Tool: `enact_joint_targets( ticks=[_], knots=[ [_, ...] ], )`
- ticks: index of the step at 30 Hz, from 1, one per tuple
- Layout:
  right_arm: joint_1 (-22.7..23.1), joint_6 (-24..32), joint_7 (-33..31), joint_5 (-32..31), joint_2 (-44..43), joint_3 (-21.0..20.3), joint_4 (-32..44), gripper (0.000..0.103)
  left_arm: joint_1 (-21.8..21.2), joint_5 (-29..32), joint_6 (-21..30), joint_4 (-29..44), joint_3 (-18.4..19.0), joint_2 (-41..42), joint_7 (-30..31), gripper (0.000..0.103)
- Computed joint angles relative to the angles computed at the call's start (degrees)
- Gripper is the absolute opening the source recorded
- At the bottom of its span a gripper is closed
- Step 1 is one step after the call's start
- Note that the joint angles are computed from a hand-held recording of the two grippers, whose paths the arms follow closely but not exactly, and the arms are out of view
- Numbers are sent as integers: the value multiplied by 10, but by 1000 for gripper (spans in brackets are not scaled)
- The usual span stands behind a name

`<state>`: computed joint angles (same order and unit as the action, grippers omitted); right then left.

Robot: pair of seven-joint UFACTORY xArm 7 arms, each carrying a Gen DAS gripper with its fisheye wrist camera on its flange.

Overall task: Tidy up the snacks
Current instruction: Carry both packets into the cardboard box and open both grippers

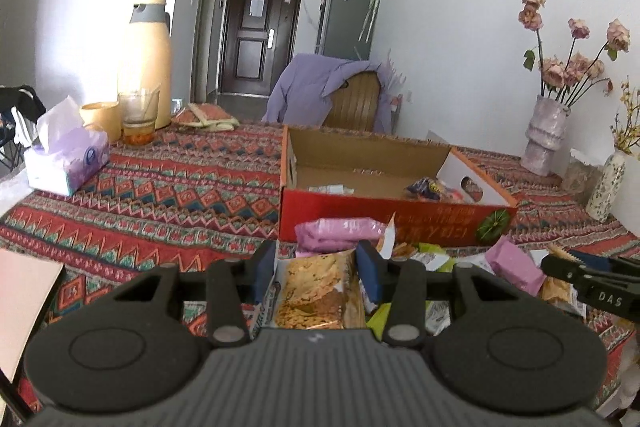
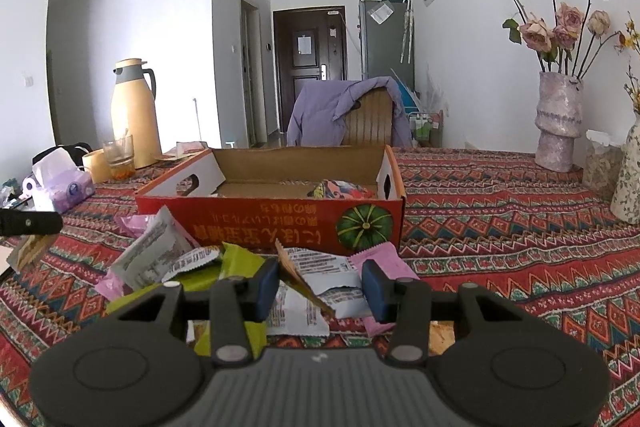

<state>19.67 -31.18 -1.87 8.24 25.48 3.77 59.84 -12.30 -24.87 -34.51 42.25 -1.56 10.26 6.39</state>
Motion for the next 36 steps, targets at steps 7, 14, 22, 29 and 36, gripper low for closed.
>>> enact_joint_targets(
  ticks=[7, 14, 22, 29, 36],
  knots=[
    [2, -12, -4, 4, 11, -3, 28, 45, 7, 40, 6, 35, -2, 12, -9, 45],
    [5, -5, -14, 10, 39, -9, 87, 45, 2, 58, 14, 99, 2, 45, -10, 45],
    [-21, 44, 20, -35, 109, 5, 225, 45, -26, 47, 83, 240, 31, 122, 10, 45],
    [-30, 142, 42, -57, 203, 11, 402, 45, -132, -32, 183, 406, 167, 223, 37, 45],
    [10, 268, 73, -57, 316, -55, 598, 45, -155, -23, 311, 563, 266, 342, -63, 45]
  ],
)
